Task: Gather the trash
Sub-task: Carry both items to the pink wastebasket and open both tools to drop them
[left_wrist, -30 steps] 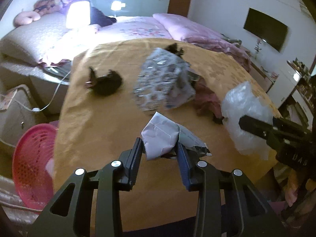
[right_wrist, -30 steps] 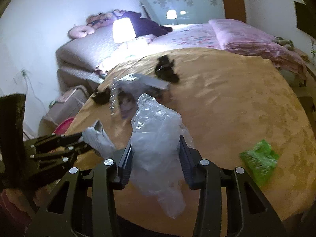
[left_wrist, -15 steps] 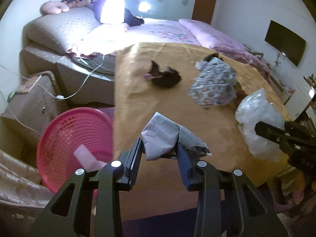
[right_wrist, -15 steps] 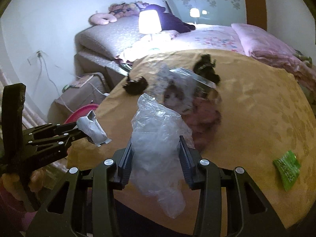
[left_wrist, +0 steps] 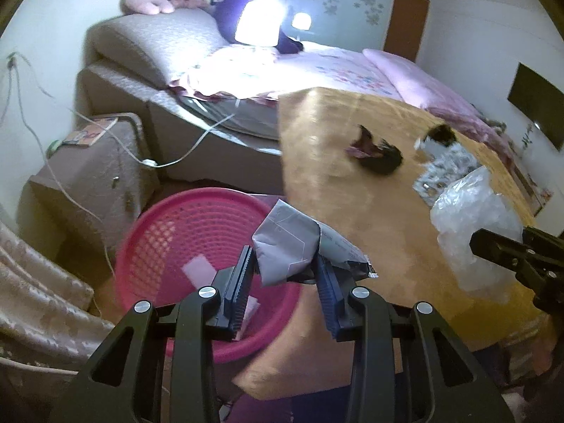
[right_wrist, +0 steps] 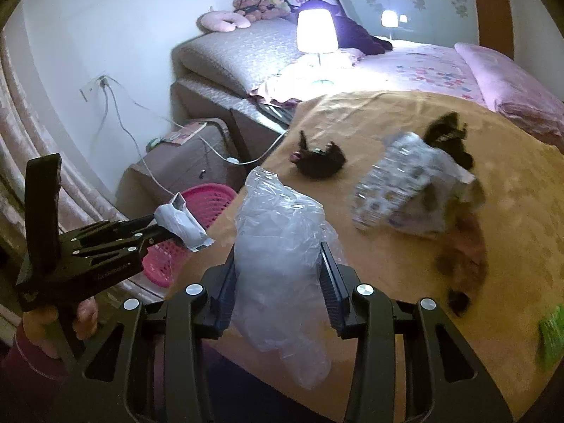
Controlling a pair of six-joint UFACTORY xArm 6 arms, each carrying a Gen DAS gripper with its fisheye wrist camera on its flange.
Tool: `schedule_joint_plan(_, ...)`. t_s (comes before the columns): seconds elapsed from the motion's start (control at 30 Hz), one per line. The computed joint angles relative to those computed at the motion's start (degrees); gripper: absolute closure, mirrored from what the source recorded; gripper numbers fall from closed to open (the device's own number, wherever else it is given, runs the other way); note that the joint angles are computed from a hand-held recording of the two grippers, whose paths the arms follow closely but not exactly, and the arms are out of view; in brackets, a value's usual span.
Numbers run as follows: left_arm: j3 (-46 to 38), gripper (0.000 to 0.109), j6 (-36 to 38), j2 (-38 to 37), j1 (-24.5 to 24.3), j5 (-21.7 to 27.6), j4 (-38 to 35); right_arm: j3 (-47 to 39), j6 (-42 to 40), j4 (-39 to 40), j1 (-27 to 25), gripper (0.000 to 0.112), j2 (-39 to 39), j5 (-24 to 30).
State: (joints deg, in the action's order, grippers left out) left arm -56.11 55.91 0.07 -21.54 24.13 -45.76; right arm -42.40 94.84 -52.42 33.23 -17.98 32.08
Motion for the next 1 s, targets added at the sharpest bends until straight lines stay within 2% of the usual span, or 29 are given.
schedule_joint_plan(0.3, -2.93, 0.075, -5.51, 3.26, 2.92, -1.62, 3.15, -8.68, -4.83, 2.13, -1.58, 0.071, 10.28, -1.82)
schedule_joint_plan(0.63, -4.69, 0.075, -15.22, 6.48, 4.78, -6.90, 11.50, -19.61, -11.70, 3.57, -1.26, 0.071, 19.92, -1.94)
schedule_joint_plan(1.0, -7.62, 0.075, -24.55, 10.49, 7.21, -6.29, 19.58, -29.19, -22.18, 11.40, -1.97, 0.071, 29.48, -3.88)
